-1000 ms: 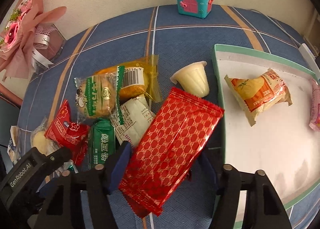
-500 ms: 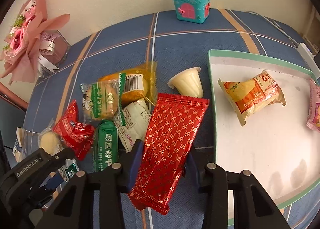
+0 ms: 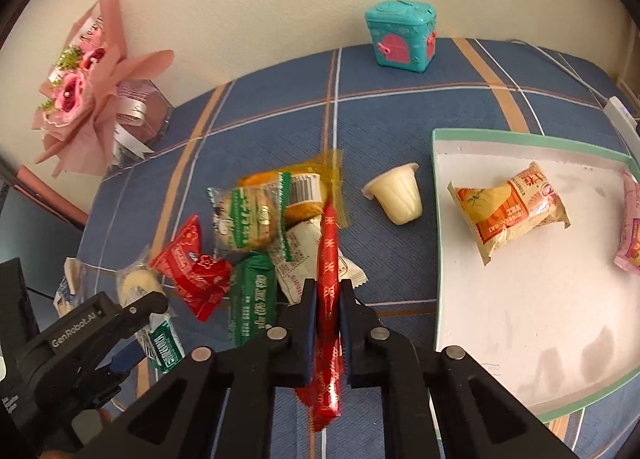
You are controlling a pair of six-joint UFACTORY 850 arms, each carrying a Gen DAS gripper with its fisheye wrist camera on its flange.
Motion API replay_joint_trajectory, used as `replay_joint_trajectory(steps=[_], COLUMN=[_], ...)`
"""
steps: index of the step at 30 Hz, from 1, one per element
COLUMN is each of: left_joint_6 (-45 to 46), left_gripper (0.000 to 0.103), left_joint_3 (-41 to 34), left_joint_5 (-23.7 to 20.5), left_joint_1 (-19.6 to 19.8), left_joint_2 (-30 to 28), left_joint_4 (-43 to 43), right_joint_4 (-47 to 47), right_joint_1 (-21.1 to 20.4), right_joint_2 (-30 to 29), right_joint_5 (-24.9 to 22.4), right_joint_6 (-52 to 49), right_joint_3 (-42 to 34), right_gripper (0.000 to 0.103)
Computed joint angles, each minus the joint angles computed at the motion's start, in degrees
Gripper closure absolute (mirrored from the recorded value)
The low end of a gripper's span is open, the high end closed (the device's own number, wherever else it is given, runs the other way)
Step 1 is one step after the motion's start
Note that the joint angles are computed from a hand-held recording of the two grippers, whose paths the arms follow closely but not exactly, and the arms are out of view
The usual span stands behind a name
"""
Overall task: Organize snacks
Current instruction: 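Carry both packs into the tray and open both tools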
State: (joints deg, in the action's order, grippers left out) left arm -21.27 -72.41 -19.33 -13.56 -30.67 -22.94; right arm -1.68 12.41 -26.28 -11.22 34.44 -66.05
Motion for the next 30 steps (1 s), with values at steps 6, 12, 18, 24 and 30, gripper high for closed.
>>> replay_joint_trajectory(steps=[6,12,18,24,30], left_joint_6=[-3.76,-7.47,-13.4,-17.96,-16.27], left_gripper=[0.038,0.038,0.038,0.038,0.038], left_joint_3=[0.26,0.81,0.34,-1.32,-3.55], left_joint_5=[0.99,2.0,2.07,1.54,0.71], left_joint_1=[-1.23,-2.6,-4.29,-7.0,-10.73], left_joint_2=[1.7,3.59,4.55,4.14,3.17], left_joint_4=[4.86,9.77,17.67,24.32,25.63], right_joint_4=[8.86,21.69,39.31,43.54,43.63], right_joint_1=[-0.29,-0.86,-1.8,-3.13,-6.11], right_joint_2=[1.56,2.8,5.97,9.55,12.52], right_joint_5=[2.36,3.6,5.4,7.32,8.19], right_joint_6=[-7.86,-20.63,-38.34,-42.49,-41.89], right_joint_3=[1.62,2.71,5.33,7.92,10.58], right_gripper=[0.092,0.092,0.092,0.092,0.092])
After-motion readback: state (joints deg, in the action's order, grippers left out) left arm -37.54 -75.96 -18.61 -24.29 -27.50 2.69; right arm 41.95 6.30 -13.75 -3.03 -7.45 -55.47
